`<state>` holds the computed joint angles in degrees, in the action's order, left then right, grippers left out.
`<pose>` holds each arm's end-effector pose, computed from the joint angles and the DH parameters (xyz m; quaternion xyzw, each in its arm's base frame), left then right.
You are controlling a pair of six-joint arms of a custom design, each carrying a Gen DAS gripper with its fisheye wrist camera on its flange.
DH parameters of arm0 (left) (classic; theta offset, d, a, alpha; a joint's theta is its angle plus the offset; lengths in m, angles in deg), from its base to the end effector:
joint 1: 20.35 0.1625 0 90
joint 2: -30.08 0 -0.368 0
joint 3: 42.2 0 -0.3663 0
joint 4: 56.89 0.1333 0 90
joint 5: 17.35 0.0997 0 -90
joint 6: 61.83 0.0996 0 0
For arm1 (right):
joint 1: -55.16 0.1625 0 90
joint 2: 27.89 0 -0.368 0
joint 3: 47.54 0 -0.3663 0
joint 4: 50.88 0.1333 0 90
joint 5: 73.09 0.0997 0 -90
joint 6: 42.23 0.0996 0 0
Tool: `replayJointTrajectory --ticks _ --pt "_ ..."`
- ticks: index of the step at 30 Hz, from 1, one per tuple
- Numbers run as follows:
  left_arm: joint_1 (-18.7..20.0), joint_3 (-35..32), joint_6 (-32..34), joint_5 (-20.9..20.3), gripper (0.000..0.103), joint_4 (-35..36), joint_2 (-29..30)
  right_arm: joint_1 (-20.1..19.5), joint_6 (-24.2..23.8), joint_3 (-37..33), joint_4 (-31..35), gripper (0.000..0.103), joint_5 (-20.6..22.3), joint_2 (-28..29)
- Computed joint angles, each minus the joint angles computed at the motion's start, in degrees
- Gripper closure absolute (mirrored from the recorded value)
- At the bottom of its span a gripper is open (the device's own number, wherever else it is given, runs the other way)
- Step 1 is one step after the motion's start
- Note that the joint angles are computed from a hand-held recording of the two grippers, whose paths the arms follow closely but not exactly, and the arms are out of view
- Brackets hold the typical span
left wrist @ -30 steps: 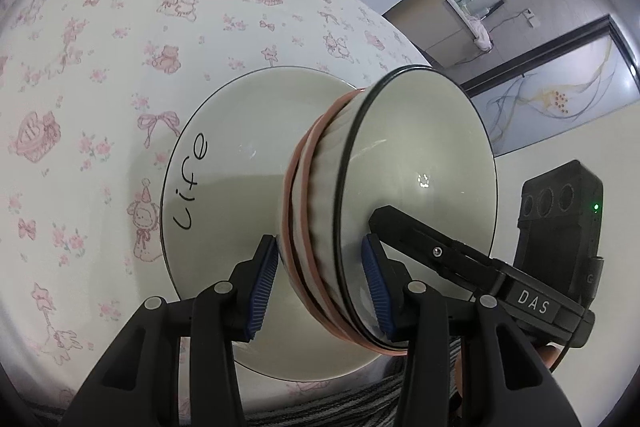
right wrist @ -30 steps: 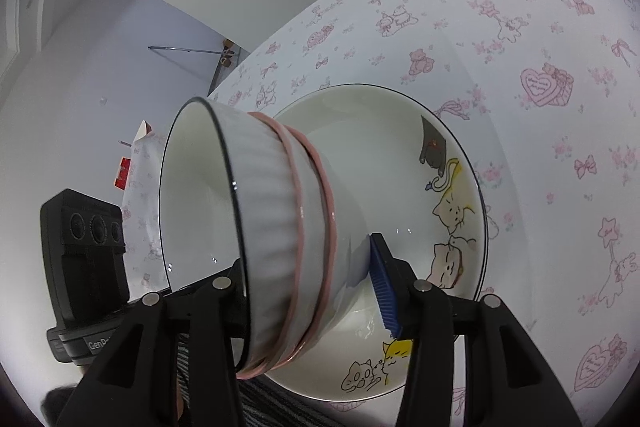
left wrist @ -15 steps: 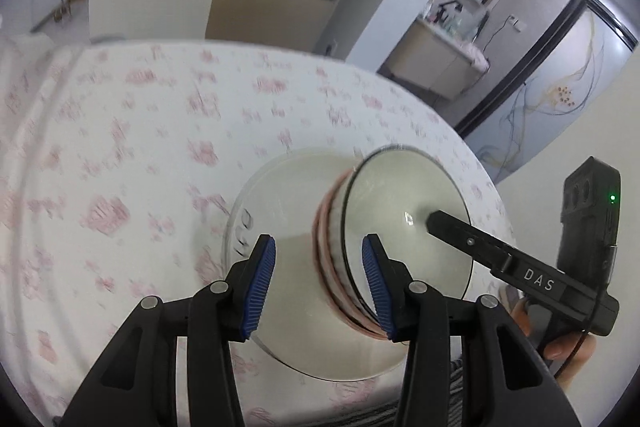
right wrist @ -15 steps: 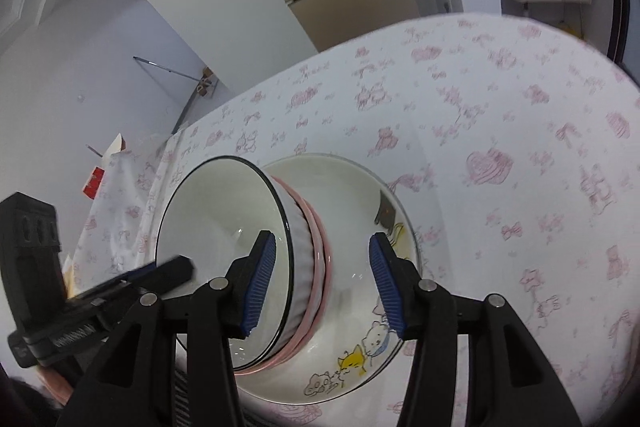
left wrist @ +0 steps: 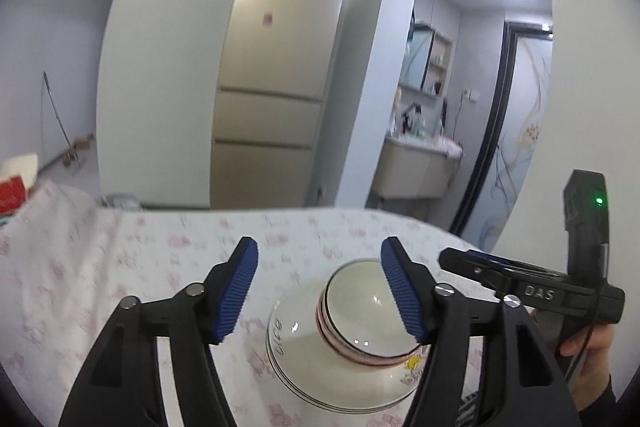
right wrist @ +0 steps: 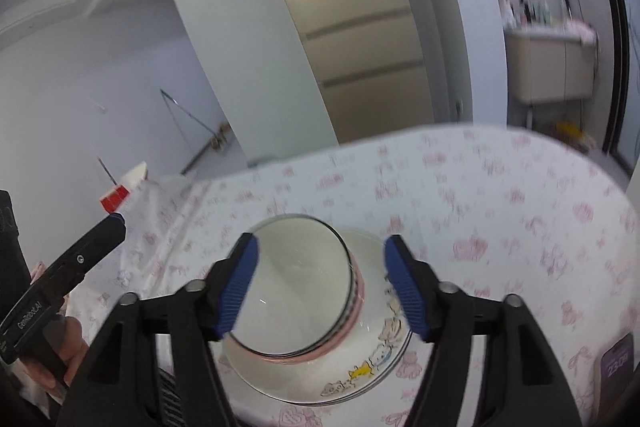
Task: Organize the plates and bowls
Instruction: 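Open both grippers and raise them from the bowls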
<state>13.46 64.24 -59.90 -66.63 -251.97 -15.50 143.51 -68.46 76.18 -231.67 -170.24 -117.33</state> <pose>-0.3550 -0.4764 0.1208 0.3074 0.8228 -0.4610 0.1260 0.1081 -0.4470 0.3528 0.1583 -0.8653 0.4453 0.1671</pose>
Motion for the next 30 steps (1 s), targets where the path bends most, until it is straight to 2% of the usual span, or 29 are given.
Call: replayJointTrajectory --ticks 2,4,6,8,10,12,18,22,25,27,30 --pt "-0.8 1.2 -0.3 1.1 0.025 -2.3 -0.6 0.5 -1.7 2.0 -3.8 0.027 1.5 -1.2" --pt "-2.0 2.5 1.9 2.7 0.018 -7.2 -0.6 0.6 -3.4 4.0 -9.1 0.011 3.4 -2.2" --pt "-3.7 3.1 6.0 5.9 0.015 -11.3 0.2 0.2 -4.9 6.5 -16.3 0.0 6.0 -2.5" --pt "-5.1 4.1 9.8 7.1 0.011 -13.3 0.3 0.3 -6.8 8.6 -24.3 0.0 6.8 -1.9" --pt "-6.4 4.9 13.1 8.2 0.0 -16.6 1.0 0.6 -9.1 10.0 -29.0 0.0 6.8 -1.5" --pt "-7.7 5.3 16.1 9.5 0.0 -21.6 2.5 0.8 -11.1 11.3 -33.5 0.0 6.9 -0.8" --pt "-9.2 5.4 21.1 11.4 0.0 -31.4 7.0 0.3 -13.5 14.8 -41.0 0.0 8.9 -0.3" --pt "-8.9 6.8 19.2 10.8 0.0 -31.4 8.3 -1.8 -15.7 17.0 -48.2 0.0 11.8 2.1" --pt "-8.9 5.2 25.0 12.1 0.0 -39.1 12.6 -2.8 -15.2 17.1 -49.3 0.0 10.6 3.9" --pt "-8.8 4.0 27.9 12.9 0.0 -43.7 15.4 -4.5 -14.6 17.3 -51.5 0.0 12.0 5.5" --pt "-7.6 3.1 24.6 14.0 0.0 -42.5 17.6 -6.8 -15.5 17.8 -55.7 0.0 14.6 7.8"
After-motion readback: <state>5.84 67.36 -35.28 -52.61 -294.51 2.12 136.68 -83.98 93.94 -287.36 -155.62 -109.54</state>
